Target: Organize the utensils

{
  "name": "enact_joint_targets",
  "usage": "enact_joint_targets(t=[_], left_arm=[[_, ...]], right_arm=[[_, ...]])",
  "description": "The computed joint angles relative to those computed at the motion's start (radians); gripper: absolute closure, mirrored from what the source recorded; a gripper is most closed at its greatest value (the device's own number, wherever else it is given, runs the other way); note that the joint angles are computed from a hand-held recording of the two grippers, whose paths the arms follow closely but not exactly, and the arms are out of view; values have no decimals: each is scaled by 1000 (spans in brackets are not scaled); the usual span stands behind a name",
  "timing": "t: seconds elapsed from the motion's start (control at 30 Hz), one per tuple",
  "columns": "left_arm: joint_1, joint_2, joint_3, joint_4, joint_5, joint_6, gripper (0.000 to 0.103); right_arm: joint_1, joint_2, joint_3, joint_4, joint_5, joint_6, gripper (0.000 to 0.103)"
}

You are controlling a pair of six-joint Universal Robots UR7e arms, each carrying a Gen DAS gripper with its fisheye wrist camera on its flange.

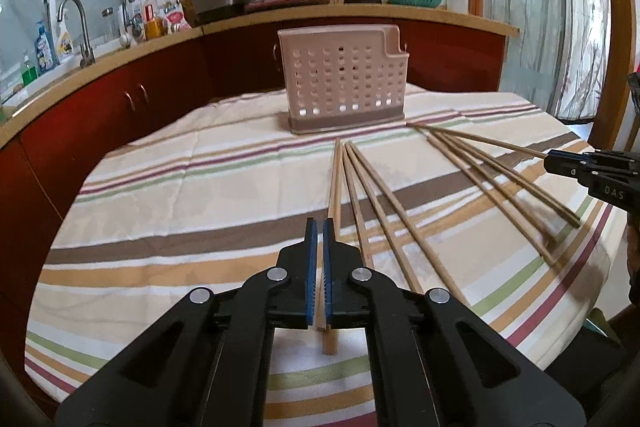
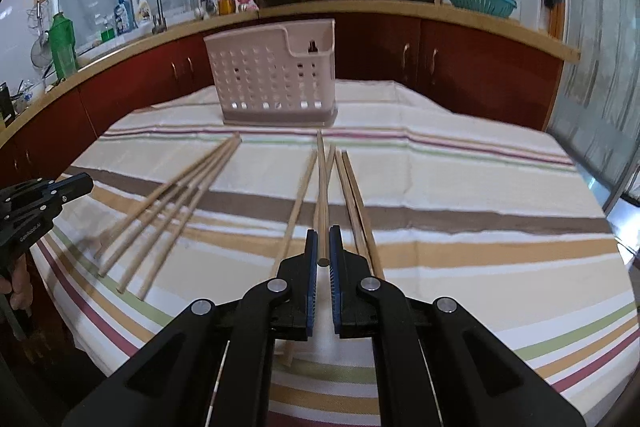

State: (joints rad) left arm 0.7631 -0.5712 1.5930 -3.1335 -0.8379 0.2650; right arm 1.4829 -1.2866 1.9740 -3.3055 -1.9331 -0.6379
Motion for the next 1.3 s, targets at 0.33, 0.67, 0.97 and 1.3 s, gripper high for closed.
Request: enact_joint_targets(t=[0.33, 0.67, 0.97, 1.3], left_arm=[[19, -12, 21, 125, -23, -59, 99], [35, -25, 47, 189, 17, -121, 96], [39, -21, 30, 220, 16, -133, 74], [49, -50, 57, 231, -42, -183, 83]], right_arm=[[-8, 8, 7, -2, -6, -2, 96], [-13, 5, 10, 12, 3, 6, 96], [-14, 5, 10, 16, 8, 10, 96], [-16, 6, 10, 14, 12, 13, 96]])
